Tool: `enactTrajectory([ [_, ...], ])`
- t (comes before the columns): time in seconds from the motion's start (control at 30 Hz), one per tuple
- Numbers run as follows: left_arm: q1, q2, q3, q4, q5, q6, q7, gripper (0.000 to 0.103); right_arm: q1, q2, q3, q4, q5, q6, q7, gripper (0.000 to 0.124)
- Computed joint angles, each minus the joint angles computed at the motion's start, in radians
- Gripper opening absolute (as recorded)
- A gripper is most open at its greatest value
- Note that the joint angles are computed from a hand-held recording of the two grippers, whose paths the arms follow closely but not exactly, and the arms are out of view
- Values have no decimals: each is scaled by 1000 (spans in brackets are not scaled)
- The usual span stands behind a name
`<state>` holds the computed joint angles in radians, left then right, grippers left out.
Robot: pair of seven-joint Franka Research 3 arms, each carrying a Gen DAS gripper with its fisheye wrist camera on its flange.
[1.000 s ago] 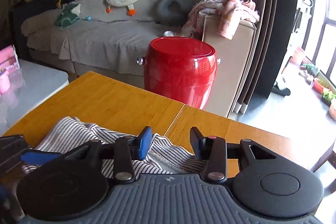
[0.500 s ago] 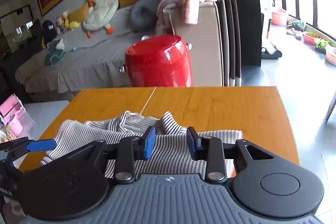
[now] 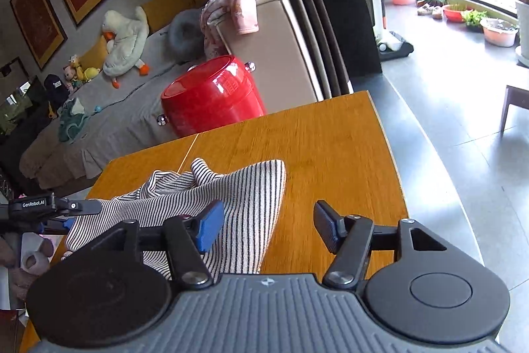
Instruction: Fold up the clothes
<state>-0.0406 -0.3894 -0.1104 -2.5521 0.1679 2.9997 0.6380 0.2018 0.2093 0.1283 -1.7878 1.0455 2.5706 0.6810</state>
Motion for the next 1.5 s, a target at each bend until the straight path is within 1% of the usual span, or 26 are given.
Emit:
enactTrajectory([
  [0.07, -19, 22, 18, 11, -5, 17, 29, 96, 4, 38, 2, 41, -17, -21, 31, 61],
  [0.13, -15, 36, 13, 15, 7, 36, 47, 95, 7, 82, 6, 88, -41, -37, 76, 61],
  [0.17, -3, 40, 1, 13, 24, 47, 52, 95, 9, 105, 9, 113, -54, -44, 102, 61],
  [0.27, 63, 42, -60, 11, 96, 60, 32, 94, -17, 166, 41, 180, -9, -77, 91, 62],
  [0.3, 85, 42, -81, 13, 120, 58, 19, 90, -20, 174, 46, 191, -15, -89, 87, 62],
  [0.33, 106, 45, -96, 17, 140, 58, 3, 80, -21, 181, 51, 202, -21, -102, 84, 61],
  [0.37, 126, 50, -110, 22, 161, 61, -16, 74, -22, 188, 55, 213, -27, -114, 80, 60],
  [0.4, 146, 55, -123, 26, 182, 64, -35, 60, -18, 187, 57, 209, -35, -106, 73, 53],
  [0.43, 148, 62, -120, 30, 190, 70, -45, 46, -13, 184, 59, 205, -43, -96, 67, 47],
  [0.47, 118, 77, -85, 32, 173, 90, -33, 41, -8, 182, 60, 201, -51, -87, 60, 44],
  [0.5, 82, 92, -47, 35, 149, 107, -14, 36, -7, 188, 59, 208, -57, -88, 69, 35],
  [0.53, 69, 102, -33, 43, 137, 110, -4, 34, -6, 193, 59, 216, -64, -89, 78, 28],
  [0.57, 67, 113, -31, 61, 135, 94, 5, 33, -6, 199, 59, 224, -70, -90, 87, 25],
  [0.63, 86, 121, -50, 103, 157, 45, 7, 28, 0, 213, 61, 258, -96, -90, 85, 18],
  [0.7, 121, 75, -83, 101, 206, 52, -25, 28, 9, 221, 64, 295, -127, -83, 82, 17],
  [0.73, 138, 47, -99, 97, 228, 61, -40, 28, -1, 207, 79, 296, -108, -81, 45, 16],
  [0.83, 223, -109, -195, 33, 325, 85, -99, 28, -54, 82, 121, 209, 48, -113, -173, 16],
  [0.9, 225, -237, -228, -39, 353, 84, -109, 28, -76, -45, 114, 92, 160, -148, -332, 16],
  [0.93, 204, -306, -235, -81, 357, 70, -108, 28, -82, -108, 100, 30, 197, -175, -386, 16],
  [1.0, 135, -409, -229, -150, 344, 22, -99, 28, -81, -239, 62, -107, 230, -225, -462, 16],
  [1.07, 51, -492, -222, -208, 318, -42, -95, 29, -67, -353, 26, -233, 214, -246, -518, 16],
  [1.13, -19, -545, -222, -244, 287, -111, -103, 30, -52, -436, -4, -332, 175, -270, -525, 16],
  [1.2, -66, -579, -230, -267, 262, -164, -124, 30, -36, -495, -28, -408, 129, -286, -503, 16],
  [1.3, -125, -639, -250, -296, 241, -248, -159, 33, -3, -577, -56, -523, 104, -277, -499, 16],
  [1.43, -223, -700, -250, -323, 213, -368, -185, 39, 40, -687, -81, -657, 60, -229, -529, 17],
  [1.5, -273, -742, -250, -343, 198, -427, -196, 40, 50, -743, -98, -717, 16, -220, -526, 19],
])
